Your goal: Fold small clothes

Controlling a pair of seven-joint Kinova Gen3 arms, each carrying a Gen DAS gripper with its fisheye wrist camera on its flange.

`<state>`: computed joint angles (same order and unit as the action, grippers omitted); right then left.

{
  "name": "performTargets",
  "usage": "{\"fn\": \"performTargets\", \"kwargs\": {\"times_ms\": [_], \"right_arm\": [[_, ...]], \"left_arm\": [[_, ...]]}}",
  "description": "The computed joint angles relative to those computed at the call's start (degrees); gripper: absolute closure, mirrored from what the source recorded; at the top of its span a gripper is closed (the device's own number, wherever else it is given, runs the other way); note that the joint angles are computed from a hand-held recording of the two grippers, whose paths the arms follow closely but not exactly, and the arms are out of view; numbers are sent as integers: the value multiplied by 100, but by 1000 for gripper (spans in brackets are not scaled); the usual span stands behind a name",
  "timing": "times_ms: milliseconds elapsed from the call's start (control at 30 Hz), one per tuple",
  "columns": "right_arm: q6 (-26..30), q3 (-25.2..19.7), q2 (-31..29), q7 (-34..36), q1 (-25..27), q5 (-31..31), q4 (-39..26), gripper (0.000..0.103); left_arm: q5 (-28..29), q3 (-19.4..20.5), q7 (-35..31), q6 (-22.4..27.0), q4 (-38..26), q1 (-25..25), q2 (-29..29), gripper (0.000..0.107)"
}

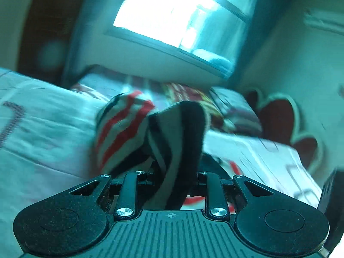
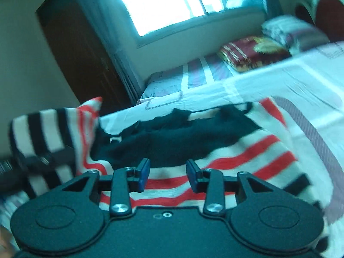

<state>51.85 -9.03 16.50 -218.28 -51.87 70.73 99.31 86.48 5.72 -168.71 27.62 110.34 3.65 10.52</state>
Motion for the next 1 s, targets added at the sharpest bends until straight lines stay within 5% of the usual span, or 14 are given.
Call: {"fn": "performTargets", "kwargs": {"times_ms": [133, 267, 433, 567, 667, 700, 833, 867, 967, 1000], "right_arm": [[-110, -549, -412, -932, 470, 310, 646, 63], [-735, -107, -755, -1864, 252, 467, 1145, 57], [-1356, -390, -829, -2956, 765, 1217, 1390, 36], [-1253, -410, -716, -2665, 765, 1170, 1178, 34], [-1845, -665, -577, -1966, 1281, 703, 943, 34], [-1968, -636, -540, -1733, 1312, 490, 863, 36], [-2179, -316, -451, -1245, 1105, 236, 738, 75], [-2109, -387, -423, -1014, 1148, 152, 683, 77], [-1723, -400, -396, -458, 993, -147, 504, 87], [-1555, -458, -393, -423, 973, -168, 478, 89]], "left_arm": [[-932, -202, 666, 44, -143, 624, 243, 83], [-1488, 550, 698, -441, -3, 245, 190, 83], [-2067, 714, 383, -762, 149, 331, -168, 83], [-2112, 649, 124, -617, 297, 313, -412, 83], [-2304, 491, 318, -149, 172, 260, -477, 83], [-2325, 462, 248, -80, 220, 247, -536, 83], [-2833, 147, 753, 536, 57, 117, -664, 80], [-2914, 68, 920, 712, 7, 54, -707, 77], [-2994, -61, 1359, 845, -43, -47, -800, 58], [-3078, -84, 1592, 751, -50, -20, -826, 42]]}}
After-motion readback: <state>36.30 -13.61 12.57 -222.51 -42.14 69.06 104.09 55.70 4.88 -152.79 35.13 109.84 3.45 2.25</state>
